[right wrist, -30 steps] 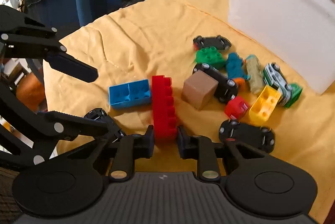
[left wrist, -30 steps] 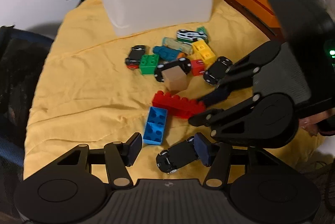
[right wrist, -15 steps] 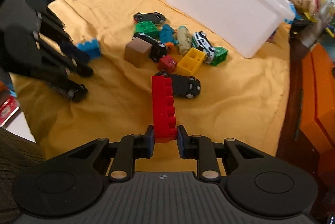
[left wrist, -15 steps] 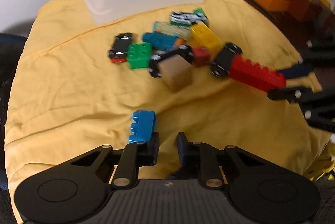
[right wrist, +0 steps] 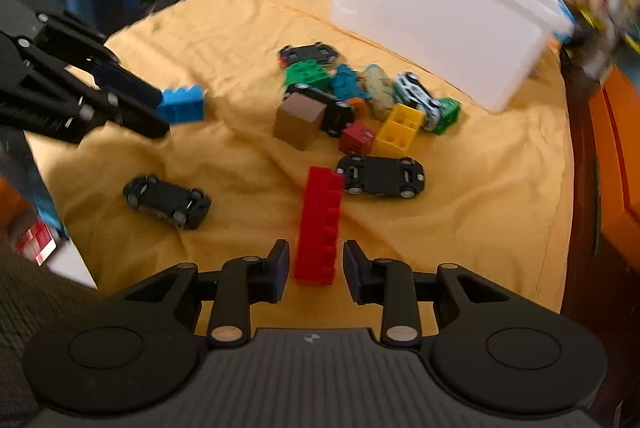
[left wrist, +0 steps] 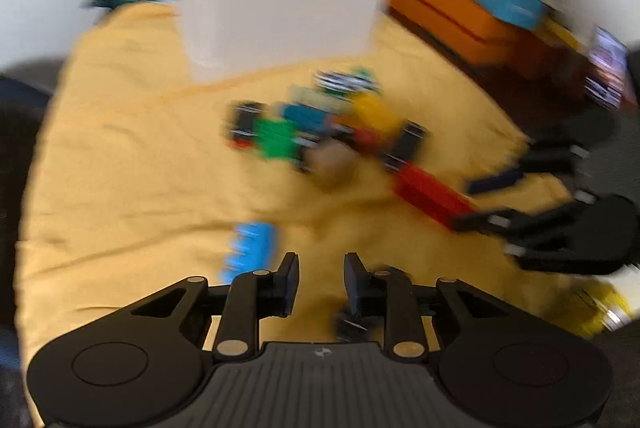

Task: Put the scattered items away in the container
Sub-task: 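Grasp the blue brick with the left tool while the right tool grasps the red brick, then lift both bricks and carry them over the white bin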

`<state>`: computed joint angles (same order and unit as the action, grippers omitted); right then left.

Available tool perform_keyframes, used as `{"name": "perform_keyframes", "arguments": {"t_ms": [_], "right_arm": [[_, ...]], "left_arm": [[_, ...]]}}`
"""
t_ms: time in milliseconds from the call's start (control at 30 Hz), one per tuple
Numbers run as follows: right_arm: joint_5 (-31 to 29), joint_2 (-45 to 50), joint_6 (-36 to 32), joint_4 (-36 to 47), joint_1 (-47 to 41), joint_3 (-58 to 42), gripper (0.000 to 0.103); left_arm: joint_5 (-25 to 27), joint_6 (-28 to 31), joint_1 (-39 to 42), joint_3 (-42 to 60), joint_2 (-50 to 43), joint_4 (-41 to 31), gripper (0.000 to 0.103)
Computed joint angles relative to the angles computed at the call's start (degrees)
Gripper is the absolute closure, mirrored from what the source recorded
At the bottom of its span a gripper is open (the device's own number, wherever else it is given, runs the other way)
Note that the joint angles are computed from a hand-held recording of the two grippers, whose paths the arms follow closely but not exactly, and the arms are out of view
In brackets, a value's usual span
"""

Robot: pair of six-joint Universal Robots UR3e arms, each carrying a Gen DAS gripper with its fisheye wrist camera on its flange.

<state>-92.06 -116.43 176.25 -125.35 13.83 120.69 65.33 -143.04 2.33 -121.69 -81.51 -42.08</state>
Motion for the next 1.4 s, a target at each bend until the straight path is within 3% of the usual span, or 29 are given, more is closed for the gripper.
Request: {"name": "perform_keyframes", "arguments": {"t_ms": [67, 200, 600, 833, 1067, 1133, 1233, 1400], "right_arm": [[1.83, -1.98, 1.52, 0.63, -2.47, 0.9, 0.068], [6.93, -5.56, 2.42, 4.76, -7.91, 1.6, 0.068], [14.39, -14.02, 1.01, 7.57, -17.06, 5.33, 0.068], [16.77, -14.12, -0.41, 7.66, -19.72, 5.92, 0.068], [27.85, -18.47, 4.62, 10.02, -31.02, 10.14, 0.072], [24.59, -16.02, 6.86, 7.87, -29.07, 10.18, 0.072], [26.53, -14.34, 5.16, 7.21, -27.14, 10.45, 0.072], [19.81, -5.03, 7.44, -0.73, -13.78, 6.96, 0.071]], "left_arm": [[1.82, -5.41, -0.33, 2.19, -4.06, 4.3, 0.074], [5.76, -10.67, -2.41, 8.37, -12.31, 4.05, 0.073], [7.35, -8.69, -7.21, -1.45, -6.27, 10.3, 0.074], [7.24, -8.72, -7.89, -5.15, -2.58, 12.75, 0.073], [6.32, -9.97, -5.82, -5.69, 0.42, 11.99, 0.073], [6.45, -9.9, -5.72, -5.76, 0.47, 11.9, 0.073], [6.55, -9.41, -5.47, -5.99, 0.59, 11.92, 0.073], [5.96, -8.58, -4.58, -6.24, 0.14, 11.95, 0.072]]}}
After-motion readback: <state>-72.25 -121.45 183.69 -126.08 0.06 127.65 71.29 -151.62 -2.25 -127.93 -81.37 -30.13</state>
